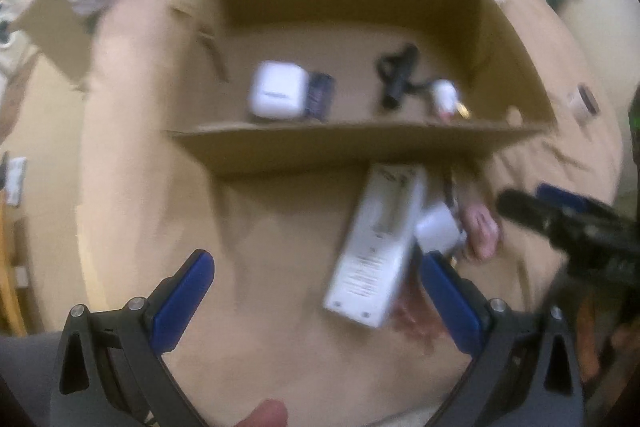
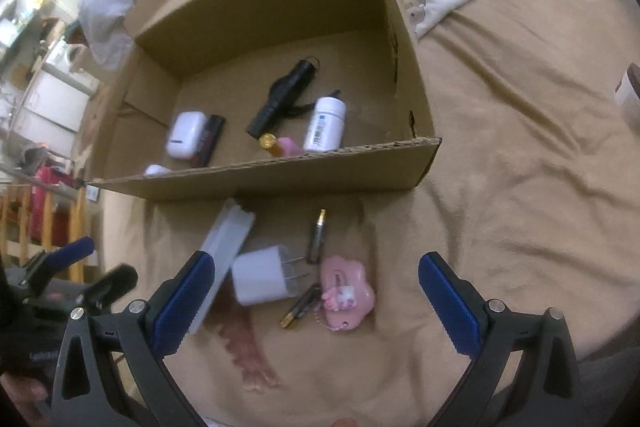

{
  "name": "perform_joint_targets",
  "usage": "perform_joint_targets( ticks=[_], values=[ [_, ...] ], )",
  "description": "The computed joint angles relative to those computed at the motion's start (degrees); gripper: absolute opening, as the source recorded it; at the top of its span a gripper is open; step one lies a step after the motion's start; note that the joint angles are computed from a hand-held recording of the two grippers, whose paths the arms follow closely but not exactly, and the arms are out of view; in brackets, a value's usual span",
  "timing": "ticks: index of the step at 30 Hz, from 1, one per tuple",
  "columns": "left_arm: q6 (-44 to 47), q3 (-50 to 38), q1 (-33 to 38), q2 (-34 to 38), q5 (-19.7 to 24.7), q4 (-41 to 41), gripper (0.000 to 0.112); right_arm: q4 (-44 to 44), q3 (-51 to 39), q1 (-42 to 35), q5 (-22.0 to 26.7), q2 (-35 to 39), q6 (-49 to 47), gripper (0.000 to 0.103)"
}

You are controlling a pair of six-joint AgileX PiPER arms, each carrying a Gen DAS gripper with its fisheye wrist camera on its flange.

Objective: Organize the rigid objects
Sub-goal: 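Grasp the white remote control with the left tool, then grasp the translucent pink scraper comb with the right tool while the left tool holds the remote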

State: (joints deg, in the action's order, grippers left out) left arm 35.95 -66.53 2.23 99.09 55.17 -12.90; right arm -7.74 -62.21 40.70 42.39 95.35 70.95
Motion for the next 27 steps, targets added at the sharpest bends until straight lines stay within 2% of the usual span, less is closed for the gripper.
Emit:
perform_joint_targets(
  ticks=[2,3,4,6,9,12,14,16,18,20,22,26,27],
  values=[
    [0.3,-0.1,-2.1,1.8,-0.2,1.4,0.097,2.6,2.2,-1.3,-3.4,-1.1,-0.8,0.103],
    [-0.2,-1.0,-3.3,3.6,0.9,2.6,0.089,3.2,3.0,-1.8,-4.4,-1.7,-0.8,0.103],
    [-0.2,-2.1,-3.8,5.2,2.4,2.7,0.084,3.2,3.4,-2.1,-4.6,-1.9,-0.5,0.103],
    [0.0,-4.0,-4.5,8.2,5.1,2.1,0.081,2.5,3.9,-2.4,-3.7,-2.4,0.7,0.103],
    [-1.0,-5.3,-5.3,10.6,5.5,1.5,0.069,3.9,5.8,-3.1,-5.3,-3.8,0.3,0.103],
    [-1.1,-7.1,-5.6,13.4,7.2,1.5,0.066,4.0,6.8,-3.3,-5.7,-4.8,0.6,0.103],
    [-0.6,-7.4,-5.3,14.2,7.7,1.0,0.062,4.0,7.0,-3.5,-5.7,-4.9,0.7,0.103],
    [1.0,-7.9,-4.5,14.2,9.4,-0.9,0.047,4.6,7.0,-3.7,-5.9,-4.6,0.1,0.103],
    [1.8,-6.6,-4.3,12.4,8.3,-1.4,0.046,6.8,6.9,-4.0,-6.9,-4.1,-2.2,0.103],
    [1.9,-4.9,-4.4,10.2,6.2,-0.3,0.044,9.5,6.4,-4.0,-7.6,-3.1,-5.5,0.097],
    [0.7,-3.4,-3.8,7.8,5.0,0.8,0.044,12.8,6.3,-4.0,-8.1,-2.6,-9.7,0.080],
    [-1.7,-0.6,-1.1,2.9,3.2,4.6,0.043,23.1,5.4,-3.2,-9.7,-0.7,-22.3,0.067],
    [-2.2,0.2,-0.4,1.7,2.3,5.9,0.043,26.6,4.9,-3.0,-9.8,0.2,-26.5,0.058]
  ],
)
